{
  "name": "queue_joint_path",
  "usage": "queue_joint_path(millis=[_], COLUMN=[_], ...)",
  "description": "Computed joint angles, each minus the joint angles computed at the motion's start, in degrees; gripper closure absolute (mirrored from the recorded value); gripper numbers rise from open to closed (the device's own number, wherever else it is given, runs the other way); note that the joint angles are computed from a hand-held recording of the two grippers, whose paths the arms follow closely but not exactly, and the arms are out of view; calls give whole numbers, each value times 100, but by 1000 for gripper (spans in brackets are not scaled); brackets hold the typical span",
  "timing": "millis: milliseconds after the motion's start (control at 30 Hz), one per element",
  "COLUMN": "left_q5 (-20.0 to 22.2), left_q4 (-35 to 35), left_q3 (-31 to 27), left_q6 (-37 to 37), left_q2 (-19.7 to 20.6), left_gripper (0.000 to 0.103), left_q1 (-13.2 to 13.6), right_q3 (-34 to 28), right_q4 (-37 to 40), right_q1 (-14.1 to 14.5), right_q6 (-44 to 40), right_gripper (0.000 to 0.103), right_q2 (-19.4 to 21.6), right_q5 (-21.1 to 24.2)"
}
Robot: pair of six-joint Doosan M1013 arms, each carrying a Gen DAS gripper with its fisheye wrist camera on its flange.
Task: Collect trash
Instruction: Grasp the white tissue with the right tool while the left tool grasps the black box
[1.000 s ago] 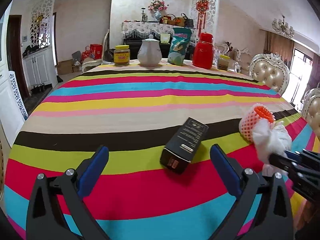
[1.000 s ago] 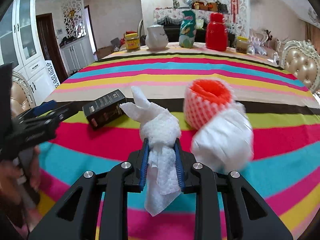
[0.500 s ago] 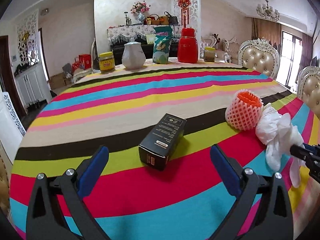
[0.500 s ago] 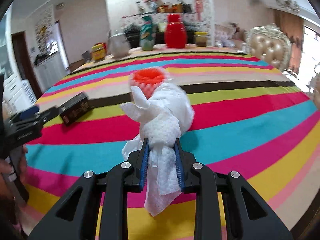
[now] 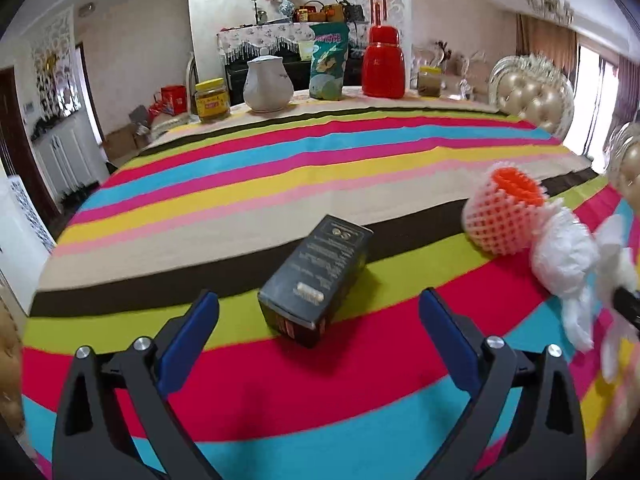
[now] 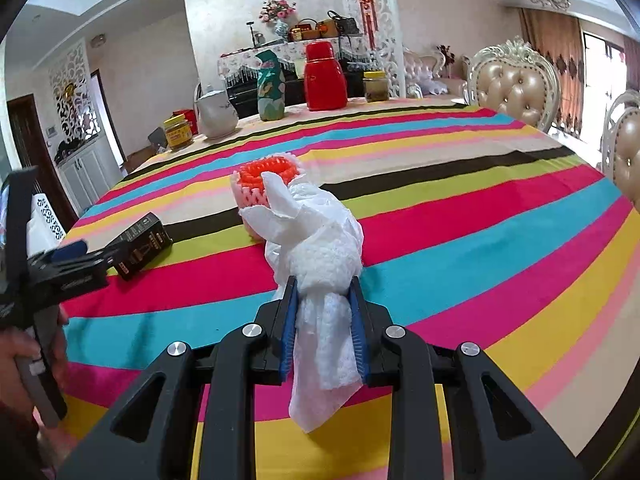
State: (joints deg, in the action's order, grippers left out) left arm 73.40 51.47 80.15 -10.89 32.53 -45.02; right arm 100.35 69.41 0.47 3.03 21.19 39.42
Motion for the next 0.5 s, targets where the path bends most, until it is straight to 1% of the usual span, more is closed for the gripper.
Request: queue_joint_path(millis=[133,200,233,267,300,333,367,400,500], left_q5=[-46,-91,-143,-258,-326,-478,-558,-666,-541], left_q4=[-275,-438,-525,-632,-711,-742,-678,-598,-287], left_q3=[-109,-124,-121,-100,-90,-49,-18,19,7], left_q6=[132,177,212,273,332,388,383,367,159], left_q2=[56,62,62,51,47,23,3,-23,-42], left_gripper=[17,18,23,39,47,59,65,66,66], left_q1=[172,264,305,350,370,370,339,284,47], right_q3=[-2,3,1,-1,3,3,4,-3,-34], right_q4=[11,0,0,1,19,40,50,42,-15], right_q1=[3,6,4,0,-2,-7,-13,-19,-31], right_q6=[-68,-62,-62,-60,-72,-87,-93,-81,-20], right_gripper=[78,78,78,78,78,78,78,78,78], right_q2=[1,-2,-1,-2,-4,-2,-1,5,23], right_q5=[35,21,31,34,35,55,70,87,133])
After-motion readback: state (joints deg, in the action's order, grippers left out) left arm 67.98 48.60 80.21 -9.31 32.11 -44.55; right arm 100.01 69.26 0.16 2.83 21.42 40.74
